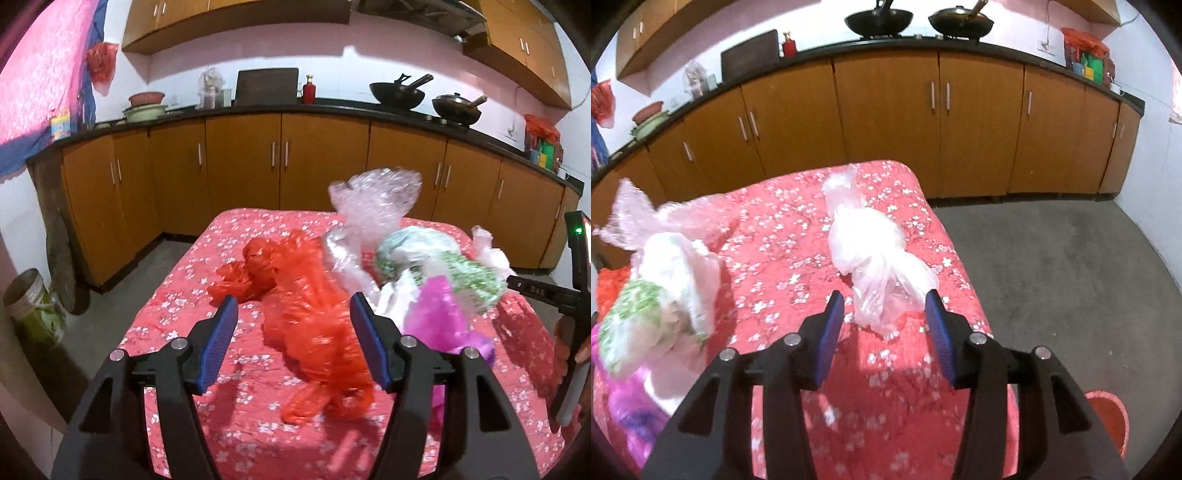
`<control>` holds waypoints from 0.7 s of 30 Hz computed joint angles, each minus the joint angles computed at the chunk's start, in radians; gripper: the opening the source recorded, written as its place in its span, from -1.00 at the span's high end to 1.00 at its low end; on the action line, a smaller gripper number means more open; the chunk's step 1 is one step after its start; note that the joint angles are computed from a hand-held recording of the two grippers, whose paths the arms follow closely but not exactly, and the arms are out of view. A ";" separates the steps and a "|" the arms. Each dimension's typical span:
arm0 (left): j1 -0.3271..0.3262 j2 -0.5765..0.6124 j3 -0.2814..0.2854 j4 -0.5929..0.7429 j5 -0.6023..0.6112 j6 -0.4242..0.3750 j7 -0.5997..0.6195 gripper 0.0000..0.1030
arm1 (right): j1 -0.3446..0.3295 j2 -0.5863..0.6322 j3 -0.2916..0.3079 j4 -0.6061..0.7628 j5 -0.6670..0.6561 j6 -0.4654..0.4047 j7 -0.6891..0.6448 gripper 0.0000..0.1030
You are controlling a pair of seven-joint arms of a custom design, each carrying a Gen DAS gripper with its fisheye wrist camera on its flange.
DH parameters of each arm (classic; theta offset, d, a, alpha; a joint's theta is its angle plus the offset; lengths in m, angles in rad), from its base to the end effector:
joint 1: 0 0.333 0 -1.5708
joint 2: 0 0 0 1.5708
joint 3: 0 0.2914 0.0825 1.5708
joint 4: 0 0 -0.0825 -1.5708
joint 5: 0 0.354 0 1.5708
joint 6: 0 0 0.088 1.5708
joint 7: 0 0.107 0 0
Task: Collect trash
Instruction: 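Grasp a white plastic bag with the right tool while the left tool grasps an orange bag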
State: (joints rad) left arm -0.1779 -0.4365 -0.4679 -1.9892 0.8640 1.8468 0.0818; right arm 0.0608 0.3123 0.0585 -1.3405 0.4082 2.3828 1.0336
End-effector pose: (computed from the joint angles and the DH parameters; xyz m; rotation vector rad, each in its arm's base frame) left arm 0.3540 -0.2487 0.6593 -1.9307 0.8849 -0.5763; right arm 0.6601 0.0760 0.6183 -2.0165 1.2575 -0.4895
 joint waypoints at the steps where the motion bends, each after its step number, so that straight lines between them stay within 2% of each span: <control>1: -0.003 -0.009 0.010 -0.012 -0.006 0.012 0.002 -0.22 | 0.007 0.016 -0.005 0.023 -0.019 -0.012 0.021 0.12; 2: -0.005 -0.018 0.018 -0.025 -0.011 0.027 0.006 -0.22 | 0.012 0.042 -0.011 0.063 -0.038 -0.041 0.049 0.28; 3: -0.007 -0.028 0.021 -0.038 -0.015 0.039 0.006 -0.23 | 0.017 0.054 -0.011 0.078 -0.050 -0.050 0.067 0.61; 4: -0.006 -0.033 0.025 -0.047 -0.017 0.054 0.013 -0.24 | 0.013 0.074 -0.009 0.112 -0.054 -0.083 0.076 0.76; 6: 0.000 -0.037 0.022 -0.054 -0.020 0.063 0.020 -0.29 | 0.006 0.080 -0.002 0.120 -0.050 -0.093 0.074 0.90; 13: 0.030 -0.027 0.031 -0.041 -0.045 0.090 0.014 -0.33 | -0.001 0.018 0.017 0.020 0.002 -0.016 0.001 0.92; 18: 0.044 0.032 0.060 0.009 -0.074 0.087 0.069 -0.32 | 0.004 -0.018 0.015 -0.028 0.025 -0.004 -0.031 0.92; 20: 0.043 0.048 0.077 0.018 -0.095 0.091 0.084 -0.24 | 0.006 -0.031 0.014 -0.046 0.033 0.000 -0.044 0.92; 21: 0.042 0.050 0.089 0.018 -0.110 0.102 0.089 -0.13 | 0.007 -0.037 0.013 -0.052 0.036 0.000 -0.049 0.92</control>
State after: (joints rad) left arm -0.1362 -0.3867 -0.3793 -1.9715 0.7544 1.9485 0.1704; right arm 0.0681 0.2758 0.0714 -1.3929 0.4441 2.3824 0.9842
